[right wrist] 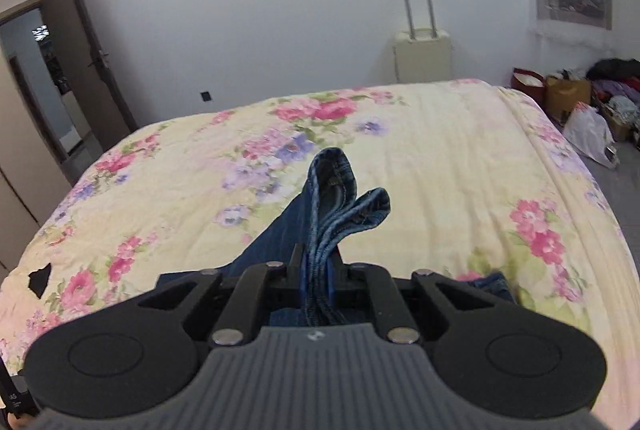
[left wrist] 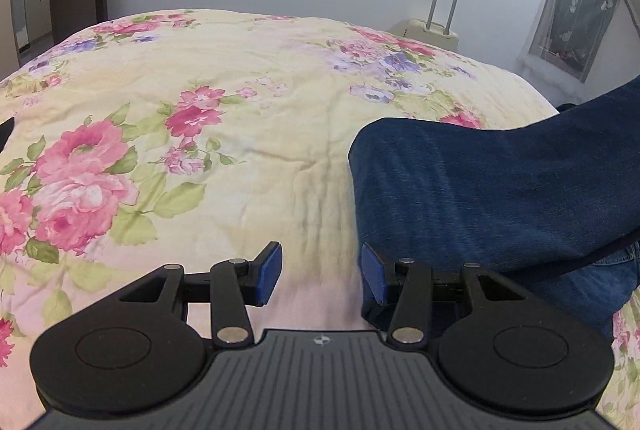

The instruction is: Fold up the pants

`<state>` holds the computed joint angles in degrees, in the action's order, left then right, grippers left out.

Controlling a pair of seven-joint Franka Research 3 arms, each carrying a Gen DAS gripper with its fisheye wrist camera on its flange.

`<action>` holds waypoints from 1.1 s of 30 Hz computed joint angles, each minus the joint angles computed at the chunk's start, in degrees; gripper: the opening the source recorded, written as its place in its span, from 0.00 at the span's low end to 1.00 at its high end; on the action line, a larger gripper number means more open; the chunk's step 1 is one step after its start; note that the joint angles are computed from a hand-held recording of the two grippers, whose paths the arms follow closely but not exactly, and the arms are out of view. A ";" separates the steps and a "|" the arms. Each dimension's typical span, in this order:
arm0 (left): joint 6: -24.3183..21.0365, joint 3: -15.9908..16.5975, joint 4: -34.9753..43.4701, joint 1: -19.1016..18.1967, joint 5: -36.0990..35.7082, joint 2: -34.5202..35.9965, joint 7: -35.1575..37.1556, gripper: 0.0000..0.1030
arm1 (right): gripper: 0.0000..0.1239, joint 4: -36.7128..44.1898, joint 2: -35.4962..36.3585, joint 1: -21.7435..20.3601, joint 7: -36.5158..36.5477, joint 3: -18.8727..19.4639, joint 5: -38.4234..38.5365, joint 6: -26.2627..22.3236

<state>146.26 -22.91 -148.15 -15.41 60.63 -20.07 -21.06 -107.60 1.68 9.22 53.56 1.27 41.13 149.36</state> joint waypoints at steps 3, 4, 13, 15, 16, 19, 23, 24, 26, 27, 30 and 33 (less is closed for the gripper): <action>2.46 0.28 -0.14 0.87 2.53 1.45 -1.97 0.53 | 0.03 1.88 3.34 -1.64 3.20 -1.43 -3.89 -0.92; 3.12 0.42 -0.14 1.07 3.23 1.85 -2.68 0.53 | 0.03 2.28 4.66 -2.34 3.71 -1.80 -4.88 -1.16; 5.89 2.01 2.42 1.61 8.55 6.83 -5.25 0.53 | 0.03 8.94 16.88 -4.10 13.64 -3.94 -19.16 2.51; 6.11 2.46 3.31 1.31 9.13 8.22 -5.23 0.53 | 0.03 11.03 19.60 -5.45 13.45 -3.03 -19.39 1.76; 5.93 2.66 3.87 1.05 8.91 9.00 -4.76 0.53 | 0.03 12.15 21.49 -5.77 13.42 -2.79 -19.83 1.70; 5.51 3.25 4.67 0.25 8.48 10.20 -3.47 0.53 | 0.04 13.38 25.43 -6.52 13.16 -2.34 -21.08 3.34; 5.46 3.98 5.07 -0.30 7.43 10.43 -2.51 0.53 | 0.26 11.09 26.10 -7.55 13.27 -2.00 -20.18 8.88; 5.35 4.03 5.31 -0.33 7.48 10.44 -2.27 0.53 | 0.26 9.63 25.05 -8.53 12.03 -1.10 -19.13 10.12; 4.62 4.12 6.56 -0.35 7.49 10.98 -0.82 0.53 | 0.26 6.14 22.13 -9.99 9.49 0.22 -17.04 12.45; 4.24 4.18 7.31 -0.32 7.75 11.35 -0.26 0.53 | 0.26 3.99 20.41 -10.18 8.65 0.36 -16.37 14.08; 4.16 4.85 10.08 0.15 9.63 13.15 0.32 0.53 | 0.26 -3.06 14.58 -12.94 0.65 3.87 -10.88 18.75; 4.86 6.03 13.58 0.62 11.88 15.96 1.14 0.52 | 0.25 -6.65 10.63 -17.80 -14.38 9.72 3.58 16.44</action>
<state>151.12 -16.88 -134.57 -14.79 72.51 -4.11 -19.92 -114.25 12.31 -8.58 39.17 10.99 44.71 165.80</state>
